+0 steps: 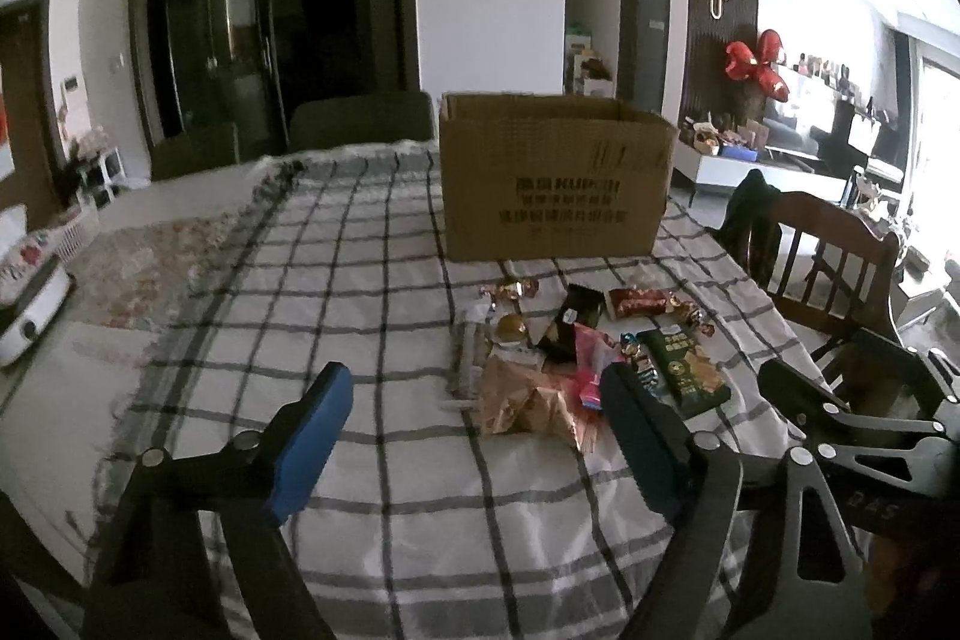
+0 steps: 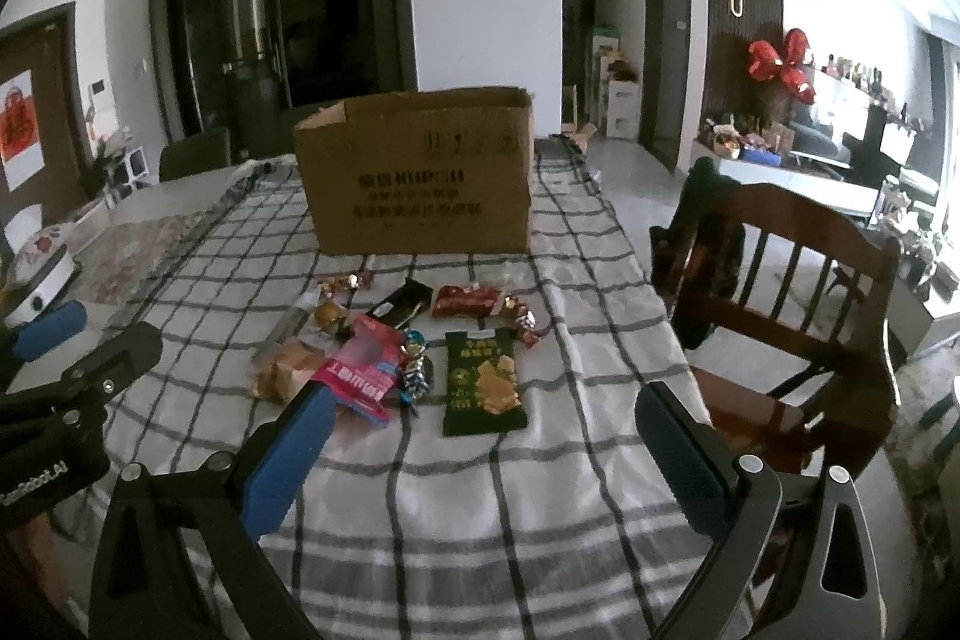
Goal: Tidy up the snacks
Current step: 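Grasp the beige biscuit bag with the left tool while the right tool grasps the green cracker packet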
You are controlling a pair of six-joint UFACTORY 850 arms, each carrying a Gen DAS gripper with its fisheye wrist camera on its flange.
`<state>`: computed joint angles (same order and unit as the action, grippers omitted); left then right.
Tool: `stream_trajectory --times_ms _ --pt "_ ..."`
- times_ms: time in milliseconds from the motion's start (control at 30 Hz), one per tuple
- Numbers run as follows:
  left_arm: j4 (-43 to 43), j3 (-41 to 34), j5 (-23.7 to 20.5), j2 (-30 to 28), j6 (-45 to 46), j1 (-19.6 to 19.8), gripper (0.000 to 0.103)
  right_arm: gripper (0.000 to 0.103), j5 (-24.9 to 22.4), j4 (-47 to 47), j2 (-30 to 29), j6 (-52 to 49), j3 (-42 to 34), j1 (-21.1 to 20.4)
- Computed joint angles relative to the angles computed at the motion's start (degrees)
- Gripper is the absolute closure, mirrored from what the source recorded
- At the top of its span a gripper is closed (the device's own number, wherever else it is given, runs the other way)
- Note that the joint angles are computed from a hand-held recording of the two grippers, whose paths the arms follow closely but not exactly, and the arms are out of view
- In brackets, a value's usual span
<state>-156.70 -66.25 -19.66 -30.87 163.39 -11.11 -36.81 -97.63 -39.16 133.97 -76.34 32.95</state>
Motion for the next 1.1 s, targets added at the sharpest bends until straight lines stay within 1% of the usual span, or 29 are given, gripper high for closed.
stream_trajectory --times_ms 67,133,233,333,433,500,600,667,833,967,1033,1100 --pt "4.4 -2.3 1.7 -2.0 -5.2 0.0 0.027 0.006 1.2 0.9 -1.2 -1.5 -1.6 -0.7" --pt "7.6 -3.9 2.9 -3.4 -9.3 0.0 0.029 0.007 2.2 1.7 -2.3 -2.7 -2.9 -1.4" --pt "15.6 -6.5 4.8 -5.7 -18.4 0.0 0.035 0.012 3.2 4.0 -4.0 -5.9 -5.0 -2.2" --pt "28.0 -9.3 6.0 -8.1 -32.1 0.0 0.038 0.017 4.1 6.8 -5.6 -9.9 -6.9 -3.0" --pt "38.5 -11.2 6.3 -9.5 -43.6 0.0 0.04 0.021 4.8 8.7 -6.8 -12.6 -8.3 -3.6" --pt "45.8 -12.6 6.1 -10.6 -51.7 0.1 0.042 0.025 4.8 10.3 -7.6 -14.9 -9.3 -4.0" --pt "54.2 -14.4 5.8 -12.0 -61.2 0.2 0.043 0.027 5.5 12.3 -8.6 -17.2 -10.6 -4.6" --pt "58.1 -15.5 5.6 -12.7 -65.9 0.2 0.044 0.029 6.2 13.7 -9.2 -18.7 -11.6 -5.0" --pt "66.8 -18.0 4.8 -14.6 -76.1 0.4 0.046 0.029 8.0 16.1 -10.6 -21.4 -13.5 -5.7" --pt "72.3 -19.5 2.8 -15.7 -83.1 0.7 0.046 0.03 8.2 16.9 -11.4 -23.1 -14.6 -5.7" --pt "78.6 -20.7 0.9 -16.6 -90.5 1.1 0.046 0.031 8.4 17.3 -11.6 -23.8 -15.0 -5.8" --pt "81.1 -21.2 -0.3 -17.0 -94.3 1.2 0.048 0.031 8.6 18.0 -11.9 -24.7 -15.4 -6.0"
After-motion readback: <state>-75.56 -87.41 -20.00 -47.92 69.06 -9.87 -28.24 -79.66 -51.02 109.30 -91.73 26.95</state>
